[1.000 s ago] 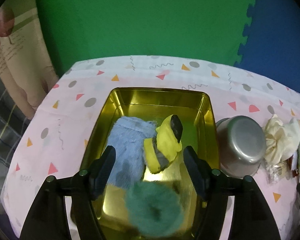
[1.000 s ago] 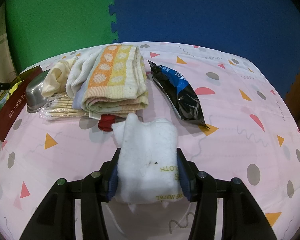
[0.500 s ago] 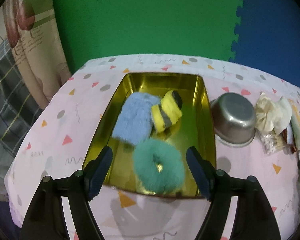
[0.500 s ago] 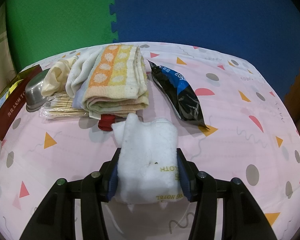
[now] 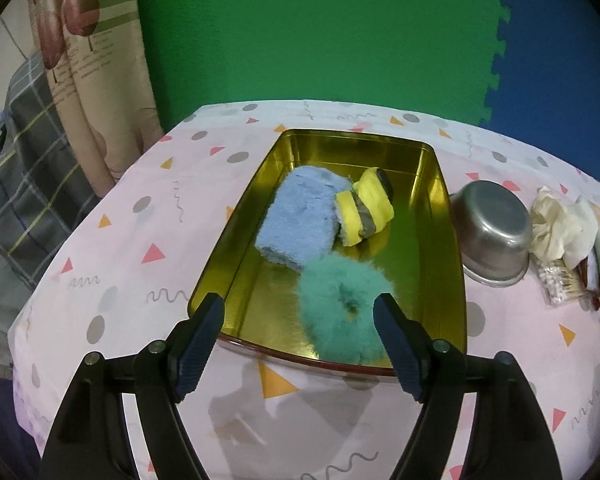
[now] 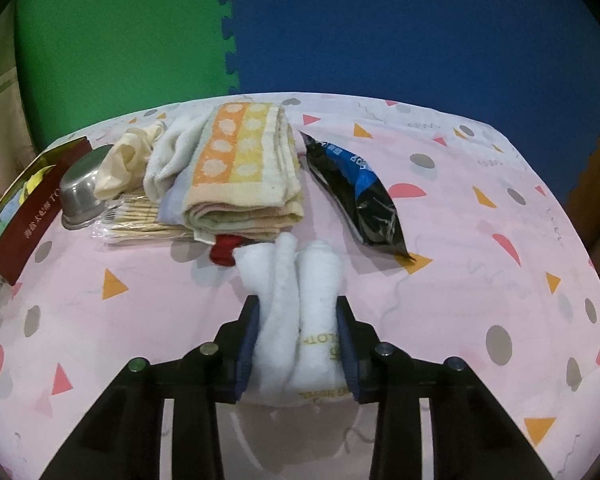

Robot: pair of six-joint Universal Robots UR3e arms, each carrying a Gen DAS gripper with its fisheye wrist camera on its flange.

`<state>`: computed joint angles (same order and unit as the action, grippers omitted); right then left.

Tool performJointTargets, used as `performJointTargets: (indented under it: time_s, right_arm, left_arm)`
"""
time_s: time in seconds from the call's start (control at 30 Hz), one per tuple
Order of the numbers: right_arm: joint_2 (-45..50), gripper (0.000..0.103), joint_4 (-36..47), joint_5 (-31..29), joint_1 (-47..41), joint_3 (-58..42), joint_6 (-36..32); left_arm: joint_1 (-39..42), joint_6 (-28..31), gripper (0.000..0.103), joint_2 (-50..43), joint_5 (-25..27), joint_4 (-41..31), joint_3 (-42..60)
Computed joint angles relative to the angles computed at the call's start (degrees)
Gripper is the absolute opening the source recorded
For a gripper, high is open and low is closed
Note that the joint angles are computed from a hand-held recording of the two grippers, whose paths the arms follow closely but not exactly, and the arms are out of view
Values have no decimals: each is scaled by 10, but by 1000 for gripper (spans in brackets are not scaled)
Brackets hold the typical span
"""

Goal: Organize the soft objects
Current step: 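Carry the white towel into the tin box and open the right gripper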

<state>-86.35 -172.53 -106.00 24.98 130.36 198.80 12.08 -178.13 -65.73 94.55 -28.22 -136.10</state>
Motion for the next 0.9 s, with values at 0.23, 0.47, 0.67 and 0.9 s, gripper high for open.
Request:
performJointTargets:
  time_s: [0.23,0.47,0.67,0.9]
  right_arm:
    - [3,35,46,3,45,-52,8]
    - [69,35,78,2,110,-158,-2]
    - [147,35,118,23,155,-295,-11]
    - [275,35,173,43,197,-503,-30]
  left_arm:
    - [5,1,81,9,-3,2,-6]
    - [31,9,81,52,-20,-20,-24]
    - [91,26,81,123,-52,-56,-50]
    - [161,39,81,177,-87,-99,-62]
